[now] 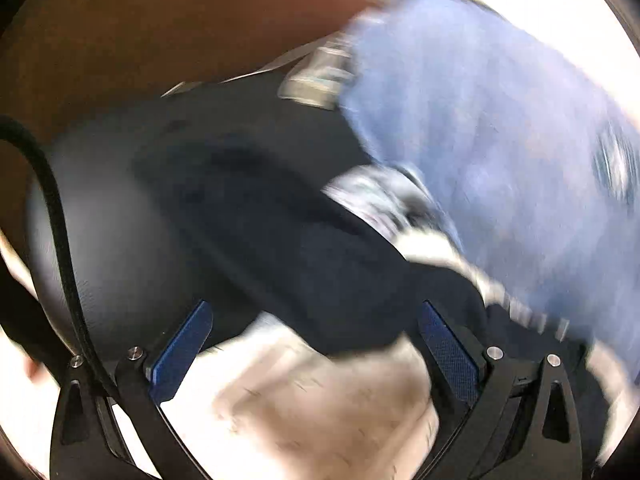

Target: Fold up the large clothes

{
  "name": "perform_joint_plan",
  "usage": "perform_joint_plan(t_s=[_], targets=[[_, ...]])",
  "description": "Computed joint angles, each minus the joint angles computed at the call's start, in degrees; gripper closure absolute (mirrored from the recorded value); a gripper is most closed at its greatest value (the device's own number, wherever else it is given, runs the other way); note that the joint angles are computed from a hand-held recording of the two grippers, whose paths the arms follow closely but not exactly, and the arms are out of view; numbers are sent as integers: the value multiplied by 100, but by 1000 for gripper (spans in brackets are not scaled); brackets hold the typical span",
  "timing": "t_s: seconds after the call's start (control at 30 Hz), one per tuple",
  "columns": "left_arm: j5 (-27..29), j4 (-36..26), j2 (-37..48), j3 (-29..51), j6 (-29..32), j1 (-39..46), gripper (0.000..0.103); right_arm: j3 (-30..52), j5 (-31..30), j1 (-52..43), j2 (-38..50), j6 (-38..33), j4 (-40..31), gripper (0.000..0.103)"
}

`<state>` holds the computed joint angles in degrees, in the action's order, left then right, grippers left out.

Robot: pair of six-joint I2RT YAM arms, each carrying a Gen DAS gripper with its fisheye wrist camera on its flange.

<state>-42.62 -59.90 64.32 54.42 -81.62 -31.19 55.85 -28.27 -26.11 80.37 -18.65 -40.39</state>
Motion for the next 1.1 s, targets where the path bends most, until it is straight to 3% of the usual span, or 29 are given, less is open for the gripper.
perform_joint_plan(t_s=[0.1,0.2,0.27,0.33,0.6,0.63,0.67,0.7,0.73,0.77,0.83,1.1], targets=[[481,344,-1270,-673,466,981,1,-69,22,153,34,108,10,36],[633,511,-1868,-922,957,1648,1,-145,30,293,28,192,53,36],[1064,770,-2186,-1077,1419,2274,1,-182,61,377,19,257,98,36],[1808,1309,-2228,-1259,1922,3139,1,-222,93,450,13,307,140,36],[1754,1861,-1736,-1128,2164,3372,2,-262,93,466,-12,373,159,36],[1749,1989,-1634,-1116,2224,3355,15,-255,78,454,6,381,166,36],[1925,2125,-1613,-1138,2340,3465,48,-250,85,456,14,396,168,36],[2438,2321,-1483,-1200,2444,3804,67,-246,86,452,25,410,170,36],[2801,2480,-1385,-1279,2471,4043,95,-249,58,440,27,413,176,36],[3386,2783,-1296,-1459,2556,4433,94,-257,41,436,21,414,184,36],[3517,3050,-1411,-1638,2633,4516,95,-276,45,444,-4,430,196,36],[2298,2907,-1526,-1063,2757,3028,99,-267,-115,260,-101,377,132,36]])
